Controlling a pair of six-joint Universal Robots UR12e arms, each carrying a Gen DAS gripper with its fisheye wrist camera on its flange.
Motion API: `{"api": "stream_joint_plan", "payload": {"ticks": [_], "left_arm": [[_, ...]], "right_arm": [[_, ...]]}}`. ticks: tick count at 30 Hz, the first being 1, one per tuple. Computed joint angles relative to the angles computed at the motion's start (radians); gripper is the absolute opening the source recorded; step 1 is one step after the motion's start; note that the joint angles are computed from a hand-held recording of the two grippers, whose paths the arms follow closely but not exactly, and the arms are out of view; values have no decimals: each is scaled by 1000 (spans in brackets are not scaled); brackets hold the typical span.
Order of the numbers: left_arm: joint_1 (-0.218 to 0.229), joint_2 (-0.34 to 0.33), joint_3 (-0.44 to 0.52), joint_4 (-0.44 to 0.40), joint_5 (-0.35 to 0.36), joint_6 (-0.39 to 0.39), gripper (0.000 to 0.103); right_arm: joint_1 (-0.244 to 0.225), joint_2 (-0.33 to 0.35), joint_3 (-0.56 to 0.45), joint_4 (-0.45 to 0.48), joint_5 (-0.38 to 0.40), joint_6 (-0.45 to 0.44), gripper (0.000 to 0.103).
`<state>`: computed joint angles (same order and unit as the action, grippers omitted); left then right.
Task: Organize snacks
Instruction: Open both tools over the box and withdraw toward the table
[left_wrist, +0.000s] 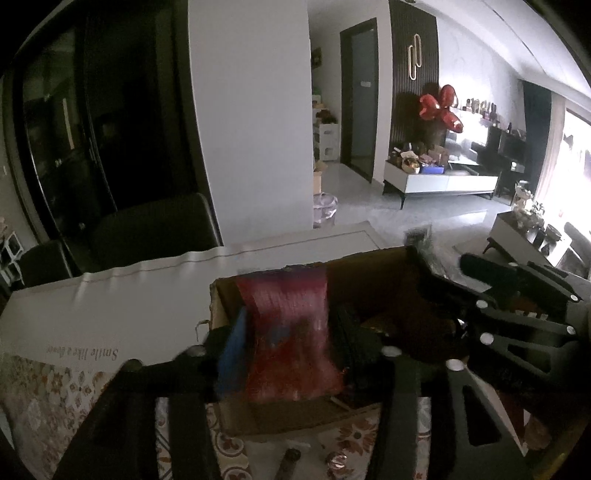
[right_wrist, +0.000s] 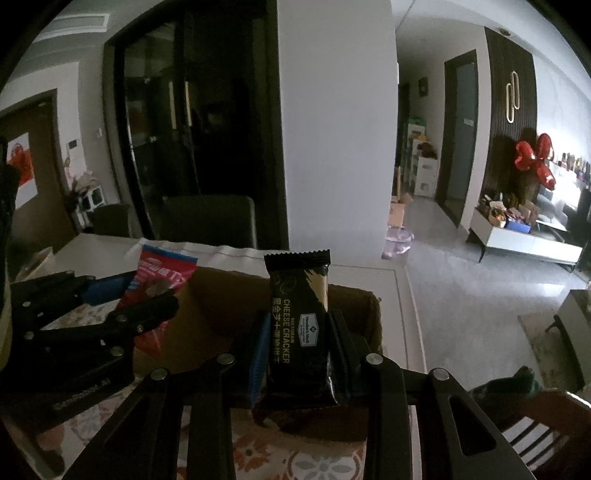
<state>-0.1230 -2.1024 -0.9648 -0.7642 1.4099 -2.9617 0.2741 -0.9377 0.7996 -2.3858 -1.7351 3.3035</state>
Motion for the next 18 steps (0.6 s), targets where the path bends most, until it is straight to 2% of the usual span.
{"api": "stream_joint_plan", "payload": {"ticks": [1, 5, 9, 14, 18], "left_arm": [[1, 2, -4, 8, 4, -7, 59], [7, 28, -49, 54, 9, -9, 64], [12, 60, -96, 93, 4, 1, 67], [19, 107, -163, 140, 1, 8, 75], [29, 146, -218, 160, -9, 6, 76]], "right_arm": [[1, 2, -5, 10, -18, 10, 49], [11, -9, 14, -7, -62, 2, 49], [19, -31, 48, -37, -63, -4, 55], [31, -64, 101, -79, -59, -9, 55], [43, -89, 146, -110, -57, -14, 55]]}}
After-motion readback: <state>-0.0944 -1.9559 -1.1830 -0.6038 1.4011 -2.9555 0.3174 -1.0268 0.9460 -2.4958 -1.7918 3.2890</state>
